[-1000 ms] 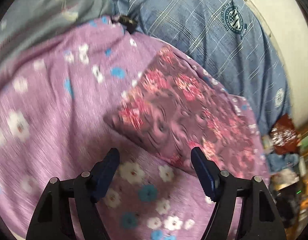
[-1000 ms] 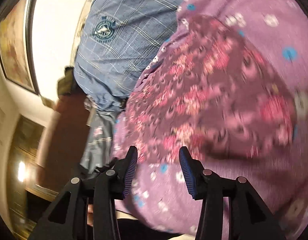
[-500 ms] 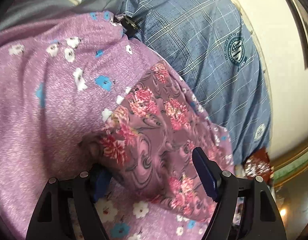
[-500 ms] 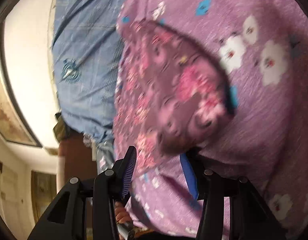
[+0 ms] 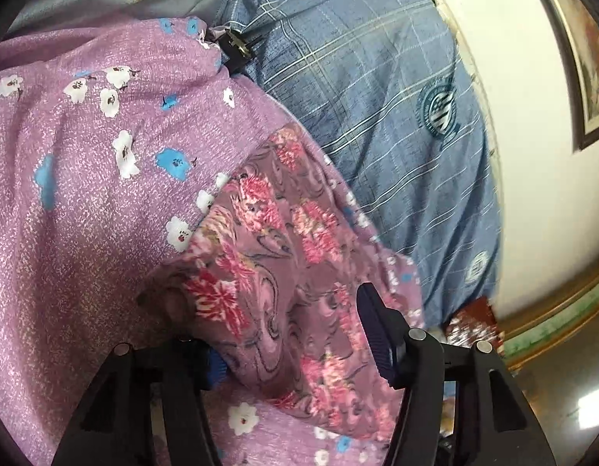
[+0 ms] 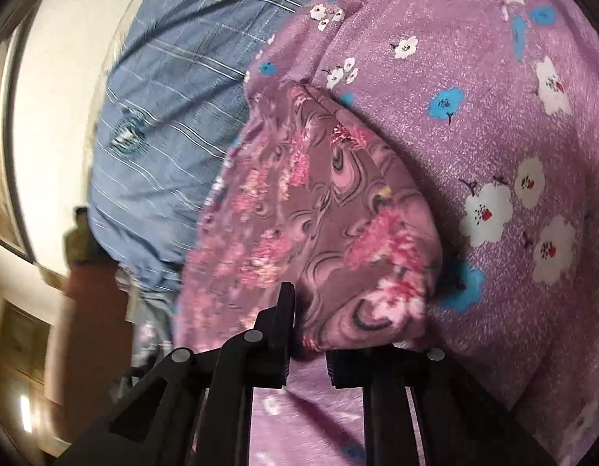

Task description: Fold small clothes

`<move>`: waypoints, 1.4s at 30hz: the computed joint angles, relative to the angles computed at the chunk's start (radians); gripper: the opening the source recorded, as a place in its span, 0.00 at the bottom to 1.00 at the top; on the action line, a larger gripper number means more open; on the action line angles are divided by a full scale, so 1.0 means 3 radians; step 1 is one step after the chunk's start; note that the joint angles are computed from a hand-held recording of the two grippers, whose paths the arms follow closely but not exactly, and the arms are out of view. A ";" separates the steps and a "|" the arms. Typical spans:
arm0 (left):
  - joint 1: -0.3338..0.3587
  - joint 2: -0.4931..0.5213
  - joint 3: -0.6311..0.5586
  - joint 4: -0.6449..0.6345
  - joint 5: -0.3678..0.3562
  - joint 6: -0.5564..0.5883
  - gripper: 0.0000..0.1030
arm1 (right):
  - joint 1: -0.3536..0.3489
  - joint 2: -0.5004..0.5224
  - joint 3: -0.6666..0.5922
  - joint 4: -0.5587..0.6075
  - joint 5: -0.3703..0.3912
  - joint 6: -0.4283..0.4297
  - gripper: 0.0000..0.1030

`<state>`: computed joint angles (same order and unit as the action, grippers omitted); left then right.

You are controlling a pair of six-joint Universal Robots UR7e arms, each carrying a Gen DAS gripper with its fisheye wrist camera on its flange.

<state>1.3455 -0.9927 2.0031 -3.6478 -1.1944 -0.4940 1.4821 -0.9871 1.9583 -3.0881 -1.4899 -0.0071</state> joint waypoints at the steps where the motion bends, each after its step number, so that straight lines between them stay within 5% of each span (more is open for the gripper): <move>1: -0.0006 0.0001 -0.0003 0.0043 0.0034 0.0008 0.56 | -0.0001 0.0018 -0.0021 0.0033 -0.0057 0.0053 0.19; 2: -0.0009 0.0008 -0.0019 0.0085 0.0057 0.0008 0.53 | -0.0017 0.0022 -0.0010 0.0010 -0.0034 0.0070 0.19; 4: -0.0038 0.0019 -0.0055 0.0197 0.0199 0.0027 0.31 | -0.0013 0.0027 -0.0002 -0.0032 -0.0025 0.0025 0.18; 5: -0.0049 0.0023 -0.0094 0.0349 0.0315 0.0038 0.13 | 0.0008 0.0033 -0.0004 -0.0049 -0.0063 -0.0028 0.14; 6: -0.0050 0.0033 -0.0103 0.0375 0.0332 0.0024 0.11 | 0.0046 0.0046 0.0009 -0.0127 -0.0142 -0.0120 0.06; 9: -0.0108 0.0077 -0.0114 0.0224 0.0410 0.0132 0.08 | 0.0155 0.0066 0.0076 -0.0411 -0.0324 -0.0341 0.05; 15: -0.0362 -0.0040 0.0196 -0.0079 0.0548 0.0520 0.07 | 0.0284 -0.0063 0.0290 -0.0976 -0.0443 -0.0644 0.04; 18: -0.0499 -0.0117 0.0454 -0.0128 0.0757 0.0474 0.07 | 0.0238 -0.0258 0.0399 -0.0823 -0.0440 -0.0623 0.04; 20: -0.0500 -0.0165 0.0517 0.0035 0.0855 0.0330 0.10 | 0.0196 -0.0269 0.0276 -0.0380 -0.0565 -0.0508 0.05; 23: -0.0313 -0.0208 0.0417 0.0519 0.0587 -0.0221 0.29 | 0.0152 -0.0245 0.0117 0.0158 -0.0755 -0.0130 0.16; 27: -0.0257 -0.0160 0.0394 0.0175 0.0356 -0.0304 0.41 | 0.0128 -0.0448 0.0200 0.0249 -0.0606 -0.0061 0.44; 31: -0.0320 -0.0078 0.0372 -0.0162 0.0296 -0.0037 0.31 | 0.0246 -0.0697 0.0261 0.0645 -0.0794 -0.0251 0.41; 33: -0.0374 -0.0063 0.0397 -0.0285 0.0370 0.0181 0.14 | 0.0341 -0.0752 0.0279 0.0752 -0.0814 -0.0397 0.25; 35: -0.0402 -0.0051 0.0370 -0.0259 0.0400 0.0286 0.15 | 0.0434 -0.0678 0.0244 0.0745 -0.0758 -0.0500 0.17; 39: -0.0324 0.0009 0.0271 -0.0057 0.0358 0.0025 0.50 | 0.0635 -0.0198 -0.0042 0.0580 -0.0715 -0.0537 0.15; 41: -0.0247 0.0033 0.0234 -0.0051 0.0235 -0.0056 0.45 | 0.0706 0.0059 -0.0218 0.0489 -0.0697 -0.0574 0.14; 42: -0.0247 0.0046 0.0195 -0.0019 0.0277 -0.0025 0.30 | 0.0752 0.0203 -0.0340 0.0469 -0.0730 -0.0585 0.13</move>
<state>1.2714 -0.9788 2.0616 -3.6534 -1.1114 -0.5014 1.7078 -0.9261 1.8564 -2.9473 -1.7089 -0.1826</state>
